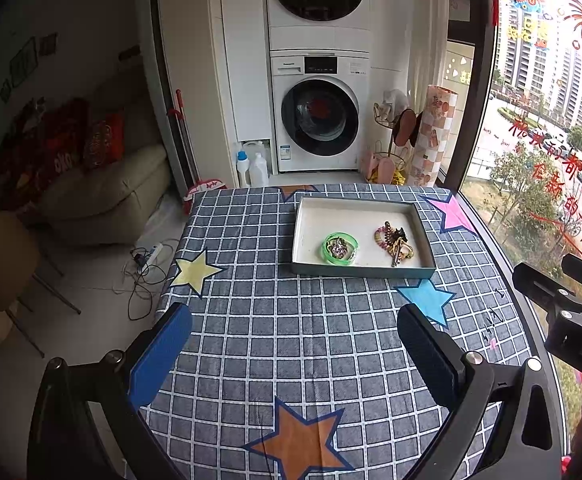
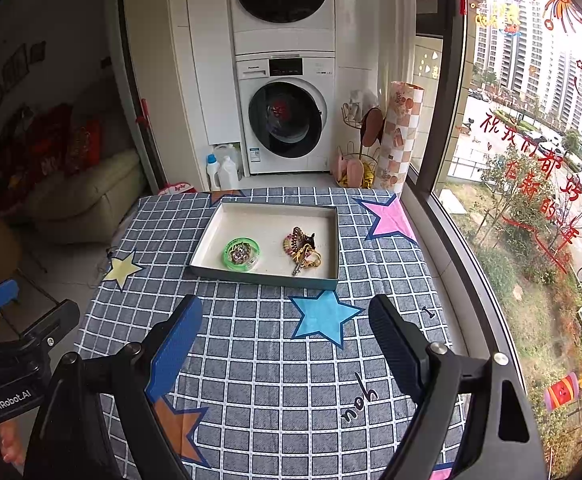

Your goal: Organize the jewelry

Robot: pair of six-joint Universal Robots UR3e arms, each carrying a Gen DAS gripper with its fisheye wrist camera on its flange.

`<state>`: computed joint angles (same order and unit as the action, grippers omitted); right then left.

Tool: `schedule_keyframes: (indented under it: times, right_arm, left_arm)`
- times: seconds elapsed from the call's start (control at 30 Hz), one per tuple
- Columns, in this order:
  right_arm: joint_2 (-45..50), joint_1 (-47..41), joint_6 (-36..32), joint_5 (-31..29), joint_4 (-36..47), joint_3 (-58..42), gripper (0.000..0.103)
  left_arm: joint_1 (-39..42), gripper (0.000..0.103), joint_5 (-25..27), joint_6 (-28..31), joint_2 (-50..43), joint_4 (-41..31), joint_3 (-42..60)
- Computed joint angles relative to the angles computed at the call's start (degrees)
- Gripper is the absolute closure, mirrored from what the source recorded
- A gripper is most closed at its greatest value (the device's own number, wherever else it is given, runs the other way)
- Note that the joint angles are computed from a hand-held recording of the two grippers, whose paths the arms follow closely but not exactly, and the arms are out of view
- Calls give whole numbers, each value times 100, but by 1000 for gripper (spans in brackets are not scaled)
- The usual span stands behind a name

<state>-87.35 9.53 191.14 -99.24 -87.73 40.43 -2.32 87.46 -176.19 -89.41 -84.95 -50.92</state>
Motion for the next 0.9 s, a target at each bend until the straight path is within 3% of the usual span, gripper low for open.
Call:
schedule_keyframes:
  times: [0.9]
  right_arm:
    - [-7,3,7,3,2,7,16]
  left_arm:
    - [-97,0,73,-58,19,13,-32]
